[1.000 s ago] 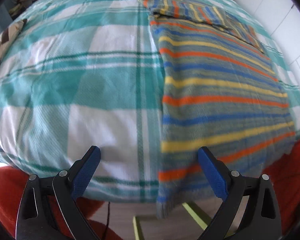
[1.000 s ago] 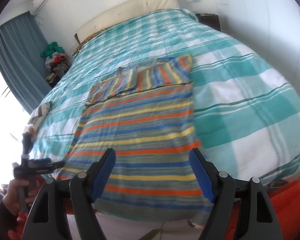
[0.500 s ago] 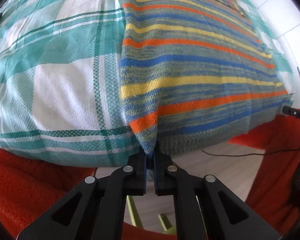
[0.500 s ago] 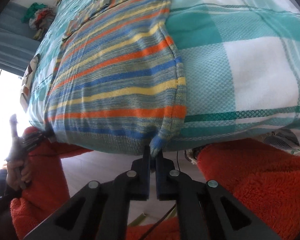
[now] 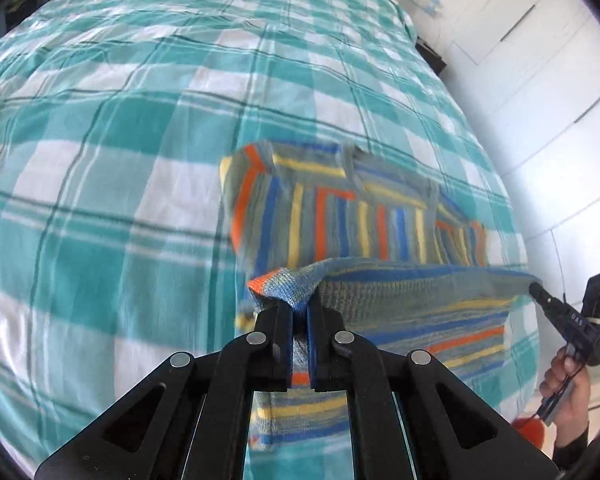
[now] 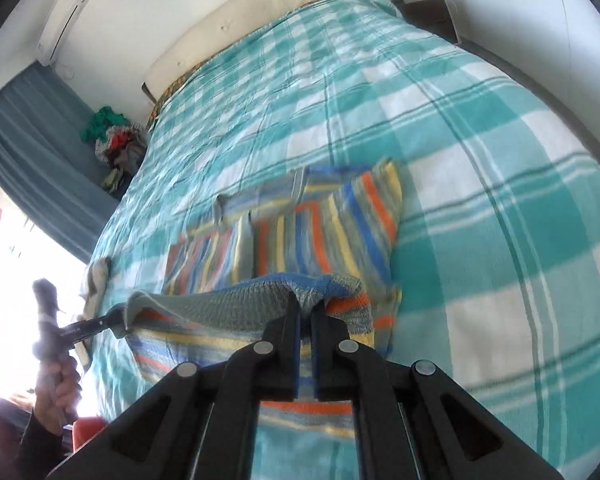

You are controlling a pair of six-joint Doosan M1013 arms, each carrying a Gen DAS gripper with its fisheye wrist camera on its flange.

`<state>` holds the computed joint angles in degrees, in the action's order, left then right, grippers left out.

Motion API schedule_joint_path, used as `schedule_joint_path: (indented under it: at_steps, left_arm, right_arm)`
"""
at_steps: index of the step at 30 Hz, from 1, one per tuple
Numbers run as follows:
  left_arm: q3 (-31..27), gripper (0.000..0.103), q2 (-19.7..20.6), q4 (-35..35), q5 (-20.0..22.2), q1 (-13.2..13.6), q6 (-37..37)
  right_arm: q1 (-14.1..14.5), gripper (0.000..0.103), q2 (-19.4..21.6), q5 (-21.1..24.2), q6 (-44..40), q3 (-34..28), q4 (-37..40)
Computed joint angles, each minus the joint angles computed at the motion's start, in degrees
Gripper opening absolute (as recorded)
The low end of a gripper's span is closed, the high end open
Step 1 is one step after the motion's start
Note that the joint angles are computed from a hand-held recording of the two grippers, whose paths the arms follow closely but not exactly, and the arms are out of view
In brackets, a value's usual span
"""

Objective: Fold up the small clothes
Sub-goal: 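Grasp the hem with both grippers and fold it up toward the collar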

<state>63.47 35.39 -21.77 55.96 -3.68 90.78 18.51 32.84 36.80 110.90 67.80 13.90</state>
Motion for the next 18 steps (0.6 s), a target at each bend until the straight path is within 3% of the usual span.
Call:
schedule_joint_path:
  at_steps: [2,6,9,11,13,15,17,18]
  left_arm:
    - [-7.0,0.003,4.6,2.4,2.4,-0.2,-3.5]
    - [-14.5,0.004,9.8,4.9,7.6,-0.6,-6.4]
    - [-19.9,0.011,13.6,7.5,11.6,-0.8,-9.4]
    - [-21.4,0.013,14.7,6.6,10.6,-0.2,-13.0]
    - [-20.8,0.032,14.2,6.7,8.0,0.3,-15.8]
    - [-18.5,0.059,12.5,5.8,4.7,0.8,-15.4]
    - [-14.1,0.062,9.4,6.4,0.5,0.8,-11.5]
    - [-11.9,0.062,7.9,6.3,-0.7,0.7,-8.4]
  right_arm:
    - [-0.7,0.004,4.2,3.0,2.7,-6.2,-1.6]
    - [-1.8,0.004,11.0,10.0,5.3,-16.8,-3.8]
    - [-3.2,0.005,14.7,11.5,5.3,-20.4,1.4]
    - [-3.9,0.008,14.9,7.5,6.5,-19.2,3.6]
    - [-4.2,0.02,14.2,3.4,7.0,-17.5,3.5]
    - [-4.4,0.02,13.2,1.5,4.2,-16.4,4.6]
    - [-4.1,0.02,12.4,2.4,-0.2,-16.5,4.1]
    - [-3.8,0.02,12.3,4.9,-2.9,-17.4,3.6]
